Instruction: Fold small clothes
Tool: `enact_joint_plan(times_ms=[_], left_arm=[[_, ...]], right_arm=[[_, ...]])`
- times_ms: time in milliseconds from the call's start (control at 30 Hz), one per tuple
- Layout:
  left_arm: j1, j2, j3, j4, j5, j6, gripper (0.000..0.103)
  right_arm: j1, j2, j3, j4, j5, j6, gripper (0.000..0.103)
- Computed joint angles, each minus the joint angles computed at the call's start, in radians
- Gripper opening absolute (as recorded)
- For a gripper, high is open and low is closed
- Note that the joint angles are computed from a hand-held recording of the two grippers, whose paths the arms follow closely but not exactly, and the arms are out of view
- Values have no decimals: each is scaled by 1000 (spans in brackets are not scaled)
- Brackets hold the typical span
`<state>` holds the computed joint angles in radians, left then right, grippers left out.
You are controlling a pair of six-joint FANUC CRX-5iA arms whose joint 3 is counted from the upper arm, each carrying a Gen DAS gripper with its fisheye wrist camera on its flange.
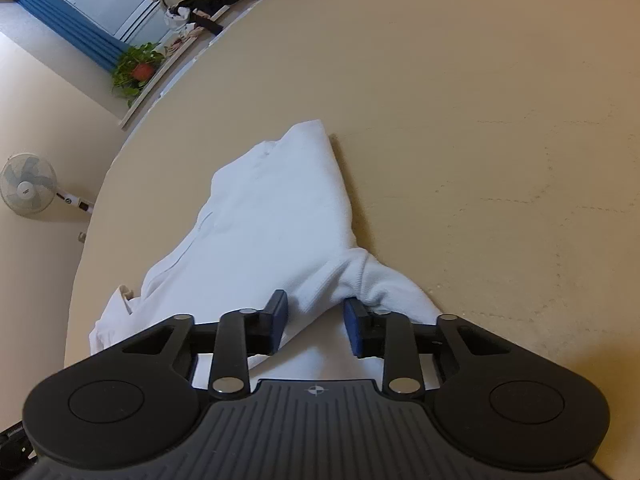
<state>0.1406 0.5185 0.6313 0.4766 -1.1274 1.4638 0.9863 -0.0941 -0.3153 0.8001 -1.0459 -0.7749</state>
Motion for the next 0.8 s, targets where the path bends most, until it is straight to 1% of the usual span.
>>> enact_joint_plan(times_ms=[33,67,100,133,167,200,233,300,400,433,467,533,567,600,633,667,700,733,767,800], left_arm=[[-3,16,20,-3,-15,-1,32],[-9,43,56,-14,-47,-3,35],[-18,63,92,-46,-81,6,35],[-22,81,123,-81,-102,12,32],[-27,83,125,-98,-98,10,14],[-31,83,130,-113,-97,12,5],[-35,74,125,-132,-87,15,1],[-38,46,100,-138,-59,-1,1],[-38,2,56,-132,-78,-38,1],[-40,-7,48,-138,-79,-53,3],[-49,-20,46,-177,-72,-64,7],[-67,-55,18,-247,-7,-92,11],[-71,-74,-10,-246,38,-121,11],[-70,-84,-35,-213,67,-158,11],[-65,-92,-63,-158,82,-205,11],[-61,-89,-75,-107,72,-241,12],[-57,-75,-70,-71,33,-257,14],[-55,-45,-36,-57,-34,-250,15],[-58,9,40,-77,-137,-221,15],[-68,46,96,-125,-200,-189,14]], right_arm=[[4,-1,2,-2,-18,-3,17],[8,-6,-5,7,-27,-17,7],[13,-20,-20,20,-34,-35,5],[15,-17,-18,28,-48,-47,5],[21,-10,-11,38,-76,-61,5],[30,-5,-4,48,-108,-76,4],[37,-1,5,54,-133,-89,4],[44,3,20,59,-158,-111,4],[56,21,53,26,-232,-133,4],[57,28,65,8,-254,-131,4],[59,41,85,-15,-285,-119,4],[65,107,176,-65,-395,-53,11],[69,153,238,-86,-467,-17,12],[79,181,272,-78,-507,1,13],[92,185,267,-42,-505,-3,13],[102,184,252,0,-493,-3,13],[108,188,233,66,-468,13,13],[103,182,206,118,-424,37,13],[89,169,178,154,-355,63,19],[67,149,148,160,-270,83,28]])
